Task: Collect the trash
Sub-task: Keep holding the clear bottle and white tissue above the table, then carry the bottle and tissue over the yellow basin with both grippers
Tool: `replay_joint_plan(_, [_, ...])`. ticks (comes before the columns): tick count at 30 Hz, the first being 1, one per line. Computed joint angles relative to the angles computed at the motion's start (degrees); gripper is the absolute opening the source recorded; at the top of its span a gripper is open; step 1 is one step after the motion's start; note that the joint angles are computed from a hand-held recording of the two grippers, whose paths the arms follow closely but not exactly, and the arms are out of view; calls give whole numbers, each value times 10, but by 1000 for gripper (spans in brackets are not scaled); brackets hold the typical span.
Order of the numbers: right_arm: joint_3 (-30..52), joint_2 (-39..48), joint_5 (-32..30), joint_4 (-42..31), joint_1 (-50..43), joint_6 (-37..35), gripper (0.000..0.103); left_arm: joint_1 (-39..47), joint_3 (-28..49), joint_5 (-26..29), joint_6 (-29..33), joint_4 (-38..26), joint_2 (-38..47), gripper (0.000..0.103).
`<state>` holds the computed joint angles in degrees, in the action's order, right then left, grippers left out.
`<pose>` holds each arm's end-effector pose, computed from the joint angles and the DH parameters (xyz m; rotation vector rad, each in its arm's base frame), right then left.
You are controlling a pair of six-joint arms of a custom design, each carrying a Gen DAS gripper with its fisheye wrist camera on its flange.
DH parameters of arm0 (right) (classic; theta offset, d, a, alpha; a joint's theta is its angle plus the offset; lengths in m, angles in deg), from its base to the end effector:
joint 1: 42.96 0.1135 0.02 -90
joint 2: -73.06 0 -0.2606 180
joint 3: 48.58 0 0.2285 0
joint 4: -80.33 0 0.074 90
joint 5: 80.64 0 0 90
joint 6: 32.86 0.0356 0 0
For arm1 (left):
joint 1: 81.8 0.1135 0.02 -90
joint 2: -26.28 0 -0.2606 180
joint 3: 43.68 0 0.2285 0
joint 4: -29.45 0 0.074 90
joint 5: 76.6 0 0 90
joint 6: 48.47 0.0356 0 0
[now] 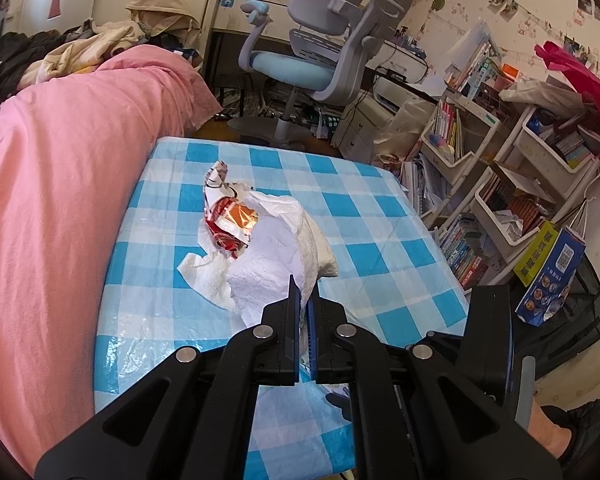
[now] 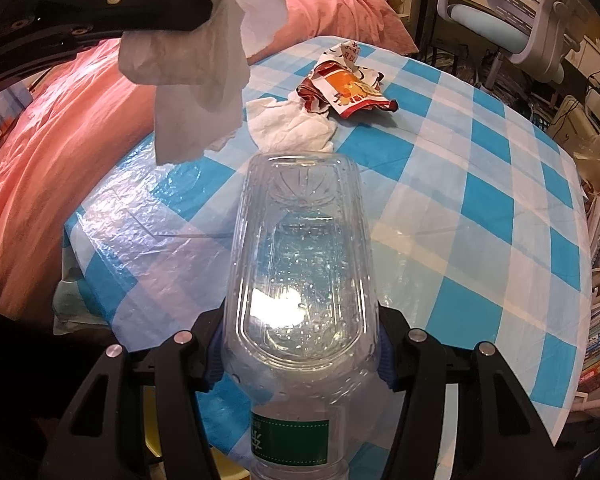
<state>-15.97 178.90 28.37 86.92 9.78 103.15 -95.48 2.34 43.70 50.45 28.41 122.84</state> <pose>0.1302 0.1520 0.0466 -0.0634 2.6268 0.1257 0.2485 -0.0790 0.1139 0.6955 2.3198 -0.6871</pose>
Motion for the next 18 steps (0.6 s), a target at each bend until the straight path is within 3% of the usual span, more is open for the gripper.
replay_joint_plan(12, [-46,-52,-30,91,20,10,57,98,59,65,-17,-45,19,4])
replay_joint_plan(18, [-39,-48,-40,150,67,-23,57,118,71,87,-17,-54,30,4])
